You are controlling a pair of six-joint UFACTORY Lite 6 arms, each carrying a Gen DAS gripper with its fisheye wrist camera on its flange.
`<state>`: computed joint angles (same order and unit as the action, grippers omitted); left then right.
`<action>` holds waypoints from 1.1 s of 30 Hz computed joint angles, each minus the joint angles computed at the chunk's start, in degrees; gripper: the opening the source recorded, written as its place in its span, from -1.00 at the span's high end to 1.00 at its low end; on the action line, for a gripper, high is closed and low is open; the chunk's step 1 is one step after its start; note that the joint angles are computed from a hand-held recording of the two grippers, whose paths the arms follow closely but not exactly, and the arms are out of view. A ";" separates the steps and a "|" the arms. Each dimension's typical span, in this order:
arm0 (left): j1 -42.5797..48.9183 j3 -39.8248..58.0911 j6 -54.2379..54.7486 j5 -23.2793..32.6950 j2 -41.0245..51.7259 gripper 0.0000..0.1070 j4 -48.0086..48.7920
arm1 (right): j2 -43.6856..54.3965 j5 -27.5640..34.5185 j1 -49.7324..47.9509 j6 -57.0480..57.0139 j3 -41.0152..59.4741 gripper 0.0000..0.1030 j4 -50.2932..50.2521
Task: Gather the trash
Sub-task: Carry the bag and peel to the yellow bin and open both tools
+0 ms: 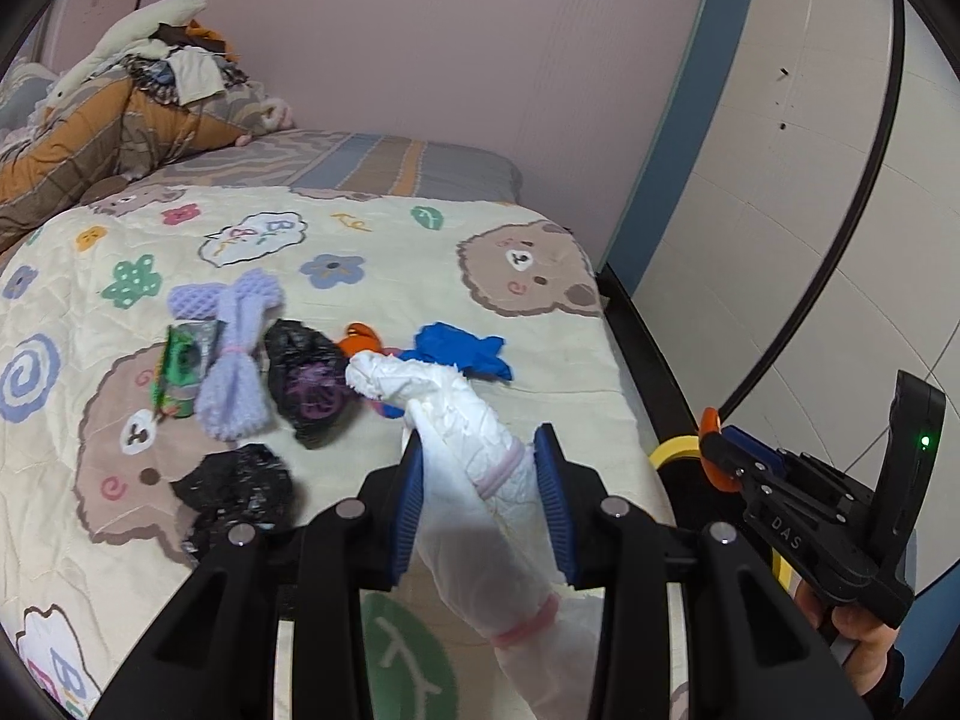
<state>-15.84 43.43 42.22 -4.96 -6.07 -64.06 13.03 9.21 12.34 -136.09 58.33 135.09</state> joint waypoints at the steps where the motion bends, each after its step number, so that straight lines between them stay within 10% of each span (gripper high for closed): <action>1: -1.07 1.11 1.26 -0.27 1.27 0.36 -1.51 | -0.15 0.17 -0.90 0.86 -0.18 0.60 -1.05; 33: -20.40 41.88 55.27 -4.65 37.50 0.36 -54.81 | 9.06 8.35 -24.68 27.36 6.00 0.59 -32.81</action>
